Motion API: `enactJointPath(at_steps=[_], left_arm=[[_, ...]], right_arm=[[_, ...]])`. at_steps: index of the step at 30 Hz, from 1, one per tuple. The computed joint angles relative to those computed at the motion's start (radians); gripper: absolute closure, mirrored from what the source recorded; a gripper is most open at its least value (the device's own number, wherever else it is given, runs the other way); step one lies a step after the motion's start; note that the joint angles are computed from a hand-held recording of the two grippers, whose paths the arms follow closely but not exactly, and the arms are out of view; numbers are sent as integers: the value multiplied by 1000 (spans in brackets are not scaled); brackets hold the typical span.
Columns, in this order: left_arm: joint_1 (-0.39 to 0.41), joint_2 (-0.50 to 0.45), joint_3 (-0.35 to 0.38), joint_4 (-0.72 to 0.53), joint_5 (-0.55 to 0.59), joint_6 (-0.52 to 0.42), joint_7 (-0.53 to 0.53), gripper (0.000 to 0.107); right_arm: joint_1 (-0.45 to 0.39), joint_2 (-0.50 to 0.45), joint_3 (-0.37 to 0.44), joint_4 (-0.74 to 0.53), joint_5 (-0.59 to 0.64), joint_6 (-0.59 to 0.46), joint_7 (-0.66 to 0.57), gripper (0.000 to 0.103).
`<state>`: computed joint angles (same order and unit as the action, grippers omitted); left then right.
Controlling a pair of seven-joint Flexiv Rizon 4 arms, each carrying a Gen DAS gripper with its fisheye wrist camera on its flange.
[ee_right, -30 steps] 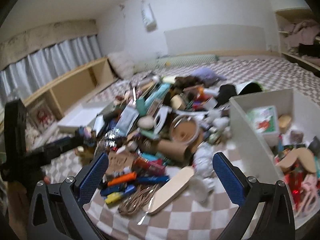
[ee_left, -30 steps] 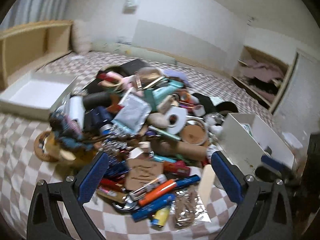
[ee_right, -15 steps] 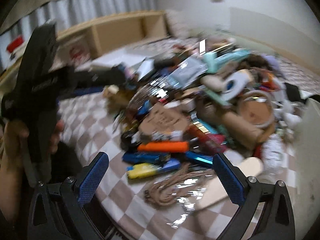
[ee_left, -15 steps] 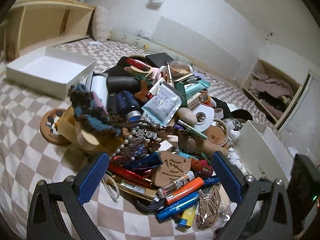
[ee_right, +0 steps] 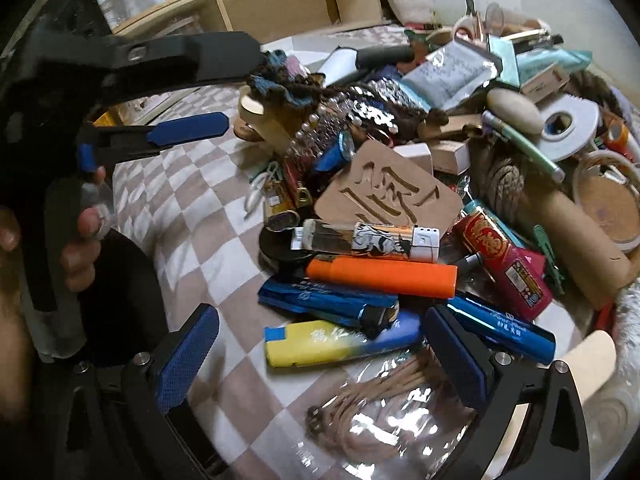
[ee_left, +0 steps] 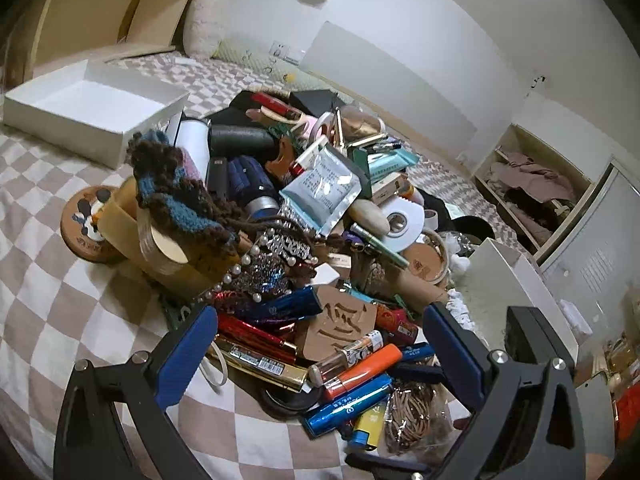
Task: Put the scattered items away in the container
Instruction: 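Lower the right tool onto the yellow-blue printed lighter on the pile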
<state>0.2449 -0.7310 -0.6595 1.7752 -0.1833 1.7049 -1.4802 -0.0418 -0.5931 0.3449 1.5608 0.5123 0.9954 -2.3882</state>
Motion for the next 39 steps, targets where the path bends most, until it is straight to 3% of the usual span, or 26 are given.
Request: enactJointPath(at_steps=[4, 8, 12, 15, 19, 21, 23, 33, 39], left_arm=[[-31, 6, 43, -10, -23, -25, -9, 4], [-33, 1, 45, -13, -46, -43, -5, 4], [-43, 2, 54, -13, -62, -53, 3, 4], [-47, 3, 58, -11, -73, -58, 12, 4], [-59, 9, 69, -8, -82, -61, 24, 4], [-62, 11, 73, -6, -86, -61, 28, 4], [-58, 8, 67, -7, -89, -61, 35, 4], [-72, 6, 81, -16, -97, -68, 51, 4], [-77, 5, 86, -20, -109, -78, 66, 4]], right_arm=[[-1, -22, -3, -25, -23, -55, -19, 1], [24, -6, -10, 25, -51, 1, -68, 2], [26, 12, -4, 62, -52, 47, -76, 26], [16, 21, -1, 68, -43, 49, -56, 38], [20, 36, -5, 95, -50, 79, -47, 37], [10, 46, 9, 108, -49, 88, -73, 23], [-10, 57, 28, 115, -37, 79, -115, 17], [18, 75, -5, 117, -151, 12, -366, 17], [28, 49, -19, 67, -183, -84, -429, 17]])
